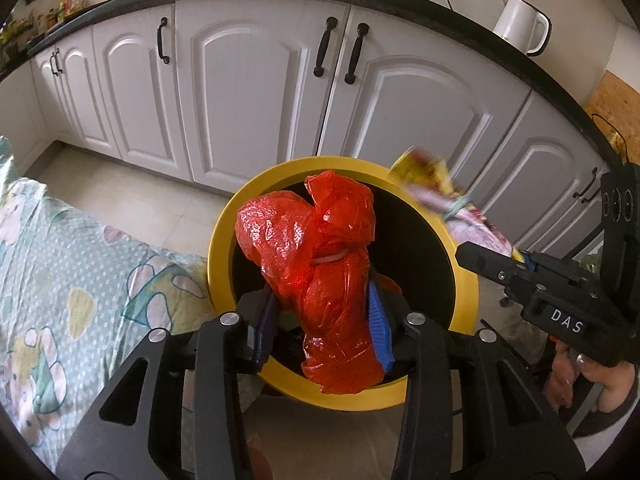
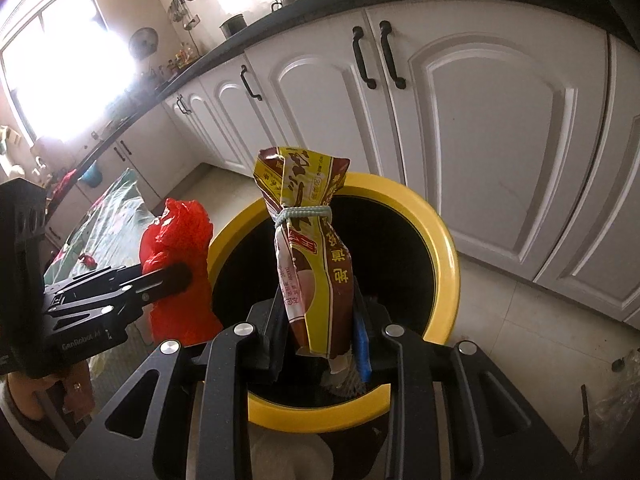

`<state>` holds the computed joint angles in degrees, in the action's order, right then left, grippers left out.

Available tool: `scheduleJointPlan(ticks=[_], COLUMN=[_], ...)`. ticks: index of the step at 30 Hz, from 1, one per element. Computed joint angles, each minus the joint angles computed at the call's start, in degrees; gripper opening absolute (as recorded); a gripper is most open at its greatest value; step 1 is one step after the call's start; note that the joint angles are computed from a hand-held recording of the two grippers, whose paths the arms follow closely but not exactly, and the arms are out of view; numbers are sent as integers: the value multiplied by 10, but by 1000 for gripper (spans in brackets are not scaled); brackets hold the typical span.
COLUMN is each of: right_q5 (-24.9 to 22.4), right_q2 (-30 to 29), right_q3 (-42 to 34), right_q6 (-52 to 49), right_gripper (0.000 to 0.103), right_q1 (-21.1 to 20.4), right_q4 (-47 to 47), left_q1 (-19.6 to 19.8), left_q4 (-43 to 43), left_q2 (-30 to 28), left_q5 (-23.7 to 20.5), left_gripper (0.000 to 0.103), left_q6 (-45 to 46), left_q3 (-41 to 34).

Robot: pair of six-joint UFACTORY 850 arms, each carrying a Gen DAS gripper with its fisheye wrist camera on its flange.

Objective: Collect trash
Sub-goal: 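Open both tools to drop the red bags and snack bag into the bin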

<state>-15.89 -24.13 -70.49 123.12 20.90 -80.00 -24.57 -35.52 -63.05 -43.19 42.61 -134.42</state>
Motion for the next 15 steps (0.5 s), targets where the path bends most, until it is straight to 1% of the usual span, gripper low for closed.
scheduleJointPlan(ticks=[4,7,8,9,10,11,12,13,14,15], right_q5=[-4,-8,-10,-13,-15,-21,-25,-28,-33,-39], right_q2=[2,4,4,7,8,11,14,17,20,23], right_q3=[1,3,4,6,6,9,11,13,15,18], right_q6=[7,11,12,20,24,36,45,50,57,65], right_gripper=[27,28,28,30,33,36,38,44,48,49], right_q1=[1,1,1,1,1,1,2,2,2,4], right_q4=[-4,-3,-3,-8,-11,-21,-28,-31,-35,-42], left_q1=[0,1,0,0,1,1,2,3,3,4], left_q4=[5,7,10,14,16,18,20,21,21,19], left_q2=[-3,-6,-8,-9,-9,-9,-7,-7,-6,-4], left_q5=[-2,-7,-8,-9,-9,-7,-5,-6,-5,-4], left_gripper=[32,36,40,42,45,52,57,62,66,70], left_q6=[-4,-9,-12,-16,-19,-22,-27,-31,-32,-31], left_q3=[-7,-15,-19,-23,-25,-25,-25,-27,-27,-24])
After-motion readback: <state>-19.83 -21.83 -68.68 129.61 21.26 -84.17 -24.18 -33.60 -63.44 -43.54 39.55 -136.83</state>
